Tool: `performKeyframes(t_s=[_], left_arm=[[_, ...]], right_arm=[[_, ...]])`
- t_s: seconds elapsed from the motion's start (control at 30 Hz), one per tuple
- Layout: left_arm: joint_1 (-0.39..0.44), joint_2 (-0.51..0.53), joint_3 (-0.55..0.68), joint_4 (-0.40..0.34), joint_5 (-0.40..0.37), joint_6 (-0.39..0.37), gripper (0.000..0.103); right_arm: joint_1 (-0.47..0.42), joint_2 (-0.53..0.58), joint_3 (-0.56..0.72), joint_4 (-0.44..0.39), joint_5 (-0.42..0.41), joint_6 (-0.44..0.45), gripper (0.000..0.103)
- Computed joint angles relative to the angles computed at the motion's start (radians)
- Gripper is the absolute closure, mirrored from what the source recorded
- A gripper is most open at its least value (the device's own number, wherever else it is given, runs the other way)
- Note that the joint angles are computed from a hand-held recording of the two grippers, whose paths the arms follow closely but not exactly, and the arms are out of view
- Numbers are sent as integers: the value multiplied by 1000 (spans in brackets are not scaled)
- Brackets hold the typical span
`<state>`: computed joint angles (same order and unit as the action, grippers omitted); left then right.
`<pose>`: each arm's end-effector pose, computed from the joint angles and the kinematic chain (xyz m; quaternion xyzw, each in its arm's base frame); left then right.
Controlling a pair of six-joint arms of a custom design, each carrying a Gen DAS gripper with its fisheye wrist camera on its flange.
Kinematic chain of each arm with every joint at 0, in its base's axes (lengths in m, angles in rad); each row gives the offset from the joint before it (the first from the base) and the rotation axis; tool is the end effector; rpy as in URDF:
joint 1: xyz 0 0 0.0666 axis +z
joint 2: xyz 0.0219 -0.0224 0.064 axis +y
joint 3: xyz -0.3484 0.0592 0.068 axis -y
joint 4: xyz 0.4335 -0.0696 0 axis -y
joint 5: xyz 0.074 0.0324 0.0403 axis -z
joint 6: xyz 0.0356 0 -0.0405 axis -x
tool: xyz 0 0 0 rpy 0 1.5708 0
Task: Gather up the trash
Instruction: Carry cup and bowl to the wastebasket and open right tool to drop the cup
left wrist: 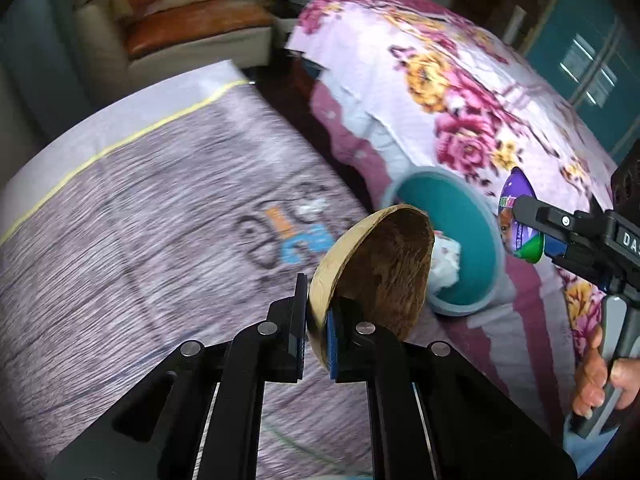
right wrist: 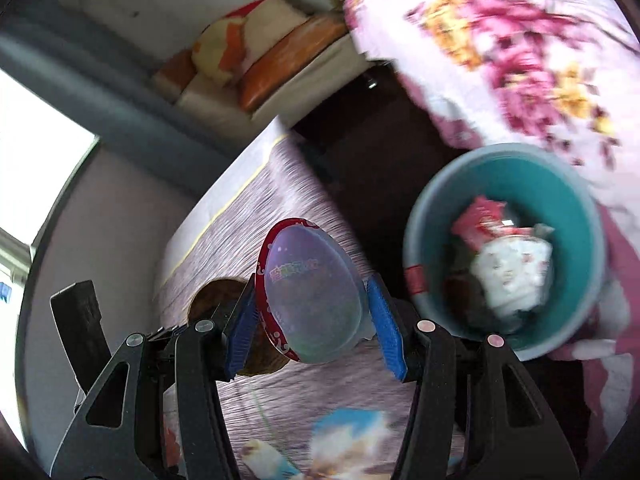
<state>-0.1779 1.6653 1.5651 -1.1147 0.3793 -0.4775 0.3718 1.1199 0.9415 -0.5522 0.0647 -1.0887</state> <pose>0.5792 -0.1179 0.3272 0.3427 0.9044 -0.1575 0.1996 0.4103 0.1571 0.3236 0.3325 0.8499 0.2499 0.3234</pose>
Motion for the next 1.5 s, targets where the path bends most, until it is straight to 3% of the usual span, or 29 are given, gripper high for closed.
performKeyframes(t_s=[0.17, 0.47, 1.23, 1.37, 1.5], left_arm=[[-70, -4, -13, 0, -28, -17, 94], [-162, 49, 21, -11, -62, 7, 94], [-238, 188, 92, -5, -110, 27, 93], [-236, 203, 104, -7, -108, 45, 80], [-227, 186, 87, 26, -101, 60, 41]], right_arm=[[-50, -130, -117, -16, 25, -47, 52], [-143, -215, -229, 0, -29, -49, 52], [-200, -177, -239, -47, -80, -74, 52], [-196, -159, -228, -56, -79, -76, 52], [-190, -145, -219, -60, -78, -79, 52]])
